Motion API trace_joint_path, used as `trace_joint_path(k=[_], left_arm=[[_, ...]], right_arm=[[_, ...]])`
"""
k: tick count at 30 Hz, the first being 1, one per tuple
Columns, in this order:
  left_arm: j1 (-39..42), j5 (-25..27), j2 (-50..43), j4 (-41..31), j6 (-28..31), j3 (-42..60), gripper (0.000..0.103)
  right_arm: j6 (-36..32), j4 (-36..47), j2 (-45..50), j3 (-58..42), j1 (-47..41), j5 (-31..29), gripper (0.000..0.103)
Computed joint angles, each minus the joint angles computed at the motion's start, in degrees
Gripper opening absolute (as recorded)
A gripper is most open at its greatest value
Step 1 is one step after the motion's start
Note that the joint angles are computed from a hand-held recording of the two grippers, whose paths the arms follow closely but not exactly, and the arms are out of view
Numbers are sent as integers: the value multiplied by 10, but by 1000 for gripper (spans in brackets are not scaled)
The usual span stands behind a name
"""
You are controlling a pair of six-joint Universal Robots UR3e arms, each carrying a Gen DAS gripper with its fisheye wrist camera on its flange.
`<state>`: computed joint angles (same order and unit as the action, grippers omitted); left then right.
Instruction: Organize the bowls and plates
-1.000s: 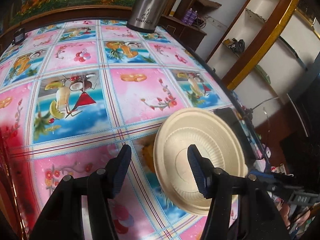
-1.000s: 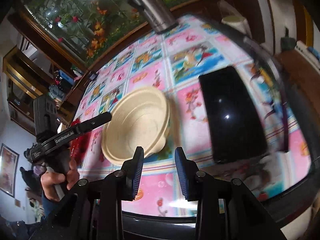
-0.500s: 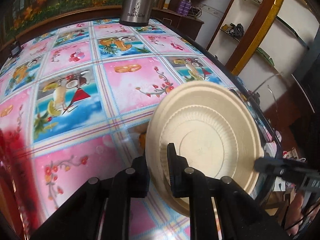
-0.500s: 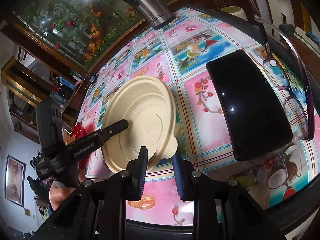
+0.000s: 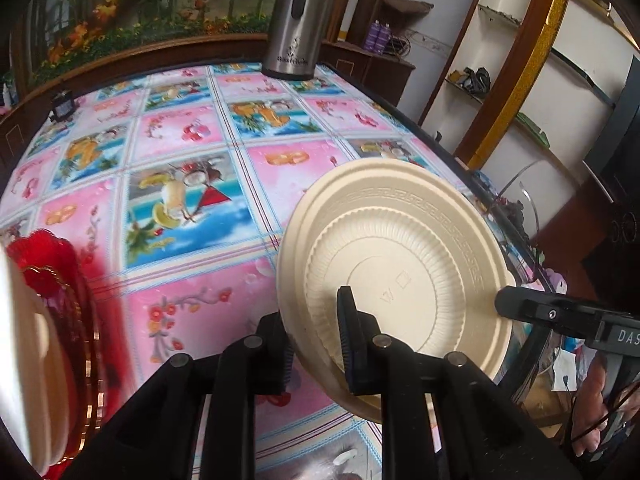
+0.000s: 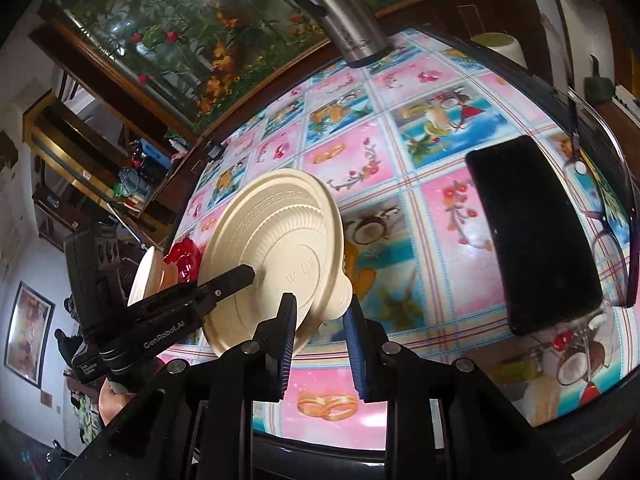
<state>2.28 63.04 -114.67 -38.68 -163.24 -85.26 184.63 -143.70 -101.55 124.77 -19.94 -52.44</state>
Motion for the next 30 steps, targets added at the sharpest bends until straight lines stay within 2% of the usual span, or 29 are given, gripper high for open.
trace_joint_path(k=[4, 6, 9, 22, 30], left_arm=[[13, -23, 25, -8, 9, -15, 19], [13, -18, 39, 5, 10, -29, 21], [21, -26, 54, 11, 10, -41, 22], [51, -47, 83, 8, 12, -68, 22], [92, -58, 125, 23, 11, -100, 26]], right_arm=[[1, 7, 6, -22, 15, 7, 26], [0, 14, 12, -34, 24, 19, 26], [19, -7, 19, -48, 45, -4, 26], [26, -17, 47, -79, 65, -1, 25], [36, -19, 85, -147, 111, -23, 25]])
